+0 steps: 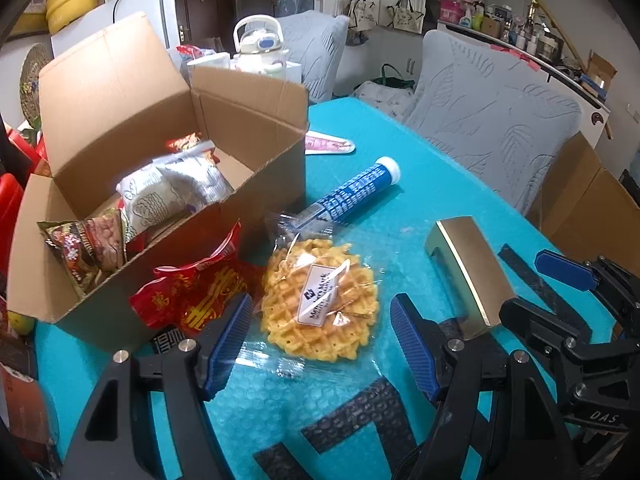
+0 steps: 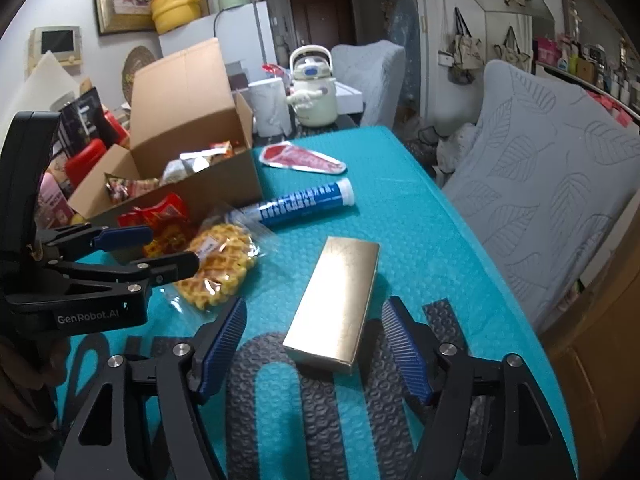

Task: Organize snacks
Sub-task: 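Grasp the waffle pack with the left gripper while the right grasps the gold box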

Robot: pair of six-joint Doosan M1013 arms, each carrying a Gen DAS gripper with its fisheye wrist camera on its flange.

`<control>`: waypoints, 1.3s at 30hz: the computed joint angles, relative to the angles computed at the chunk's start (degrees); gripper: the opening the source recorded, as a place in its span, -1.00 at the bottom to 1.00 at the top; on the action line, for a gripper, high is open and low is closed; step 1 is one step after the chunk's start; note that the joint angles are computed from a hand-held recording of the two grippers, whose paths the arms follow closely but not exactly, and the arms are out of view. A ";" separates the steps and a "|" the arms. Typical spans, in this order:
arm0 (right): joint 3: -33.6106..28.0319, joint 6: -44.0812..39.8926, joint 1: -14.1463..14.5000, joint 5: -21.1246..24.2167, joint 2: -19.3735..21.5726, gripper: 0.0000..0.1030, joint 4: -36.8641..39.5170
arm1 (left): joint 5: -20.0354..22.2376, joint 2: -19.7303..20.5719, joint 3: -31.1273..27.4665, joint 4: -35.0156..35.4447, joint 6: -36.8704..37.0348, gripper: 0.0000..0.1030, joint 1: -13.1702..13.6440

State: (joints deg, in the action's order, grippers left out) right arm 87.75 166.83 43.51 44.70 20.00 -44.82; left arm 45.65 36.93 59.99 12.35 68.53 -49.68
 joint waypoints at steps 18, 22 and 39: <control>-1.65 -7.60 -2.86 -0.19 2.68 0.39 8.43 | 7.38 5.64 -7.58 -8.24 6.93 0.79 1.49; -1.16 -7.97 -3.10 0.18 2.74 0.39 8.70 | 11.57 7.84 -10.56 -6.18 5.86 0.86 1.04; 0.57 -9.37 -2.43 -2.48 1.93 -0.14 9.00 | 7.66 4.65 -4.61 -5.27 5.71 0.55 0.11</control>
State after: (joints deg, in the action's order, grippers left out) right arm 88.31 157.46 41.09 42.21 21.93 -35.82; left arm 53.30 41.58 55.38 7.08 74.24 -49.57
